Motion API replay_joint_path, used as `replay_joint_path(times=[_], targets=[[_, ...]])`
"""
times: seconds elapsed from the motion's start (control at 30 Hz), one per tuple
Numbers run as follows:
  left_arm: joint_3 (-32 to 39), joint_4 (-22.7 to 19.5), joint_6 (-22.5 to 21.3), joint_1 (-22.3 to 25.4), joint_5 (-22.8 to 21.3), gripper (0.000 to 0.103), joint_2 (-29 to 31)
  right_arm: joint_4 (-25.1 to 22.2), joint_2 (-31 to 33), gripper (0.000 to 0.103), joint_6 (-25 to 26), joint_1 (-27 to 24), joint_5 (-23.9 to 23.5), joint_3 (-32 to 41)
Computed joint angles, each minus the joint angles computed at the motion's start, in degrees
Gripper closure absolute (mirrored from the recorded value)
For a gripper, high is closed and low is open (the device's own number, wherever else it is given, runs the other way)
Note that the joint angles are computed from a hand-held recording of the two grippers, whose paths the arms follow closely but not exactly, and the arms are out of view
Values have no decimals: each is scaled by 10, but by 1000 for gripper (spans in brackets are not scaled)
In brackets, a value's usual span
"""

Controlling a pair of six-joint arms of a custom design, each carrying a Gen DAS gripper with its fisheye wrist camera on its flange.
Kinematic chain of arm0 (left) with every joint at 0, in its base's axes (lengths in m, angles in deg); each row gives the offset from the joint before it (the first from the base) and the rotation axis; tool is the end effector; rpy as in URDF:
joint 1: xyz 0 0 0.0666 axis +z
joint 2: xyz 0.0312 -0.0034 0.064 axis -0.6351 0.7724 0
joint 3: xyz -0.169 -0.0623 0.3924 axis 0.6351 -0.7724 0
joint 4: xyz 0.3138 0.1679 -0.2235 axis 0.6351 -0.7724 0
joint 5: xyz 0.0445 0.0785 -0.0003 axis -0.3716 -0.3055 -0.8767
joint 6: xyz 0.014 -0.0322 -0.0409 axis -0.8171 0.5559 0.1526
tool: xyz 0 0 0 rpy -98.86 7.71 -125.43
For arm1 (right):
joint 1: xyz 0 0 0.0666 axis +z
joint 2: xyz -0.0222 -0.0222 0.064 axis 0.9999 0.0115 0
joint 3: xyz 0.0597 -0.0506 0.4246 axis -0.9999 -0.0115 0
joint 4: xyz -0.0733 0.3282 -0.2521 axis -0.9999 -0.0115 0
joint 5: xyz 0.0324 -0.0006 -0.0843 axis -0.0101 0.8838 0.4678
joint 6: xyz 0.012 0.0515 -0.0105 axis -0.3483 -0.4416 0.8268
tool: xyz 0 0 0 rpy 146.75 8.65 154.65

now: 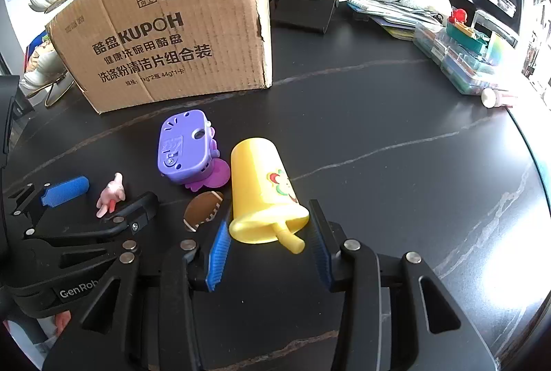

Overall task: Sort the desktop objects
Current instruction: 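Close the left gripper on the pink doll while the right gripper holds the yellow cup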

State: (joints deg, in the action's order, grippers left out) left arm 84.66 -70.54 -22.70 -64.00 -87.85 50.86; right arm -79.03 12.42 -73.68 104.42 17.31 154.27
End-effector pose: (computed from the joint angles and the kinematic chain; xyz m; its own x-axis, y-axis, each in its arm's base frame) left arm 0.6205 -0.2733 0.4202 -0.8570 -0.1674 -0.4874 -0.1902 0.9817 -0.0027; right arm 0.6179 0.1682 0.4393 -0.8009 -0.1813 -0.5707 -0.2658 0.9617 0.0675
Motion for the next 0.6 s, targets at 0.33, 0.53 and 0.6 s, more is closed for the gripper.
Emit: replay_joint_path(times=[0.33,0.53,0.6], targets=[[4,2,-31,-7,1,73,-1,0,0,64,-1,-1,-6,0],[2,10,-25,-4,13,73,-1,6,-3,64,3,1,-5,-3],[0,16,-34,-7,9,73,0,8,-3,64,4,2,-3,-3]])
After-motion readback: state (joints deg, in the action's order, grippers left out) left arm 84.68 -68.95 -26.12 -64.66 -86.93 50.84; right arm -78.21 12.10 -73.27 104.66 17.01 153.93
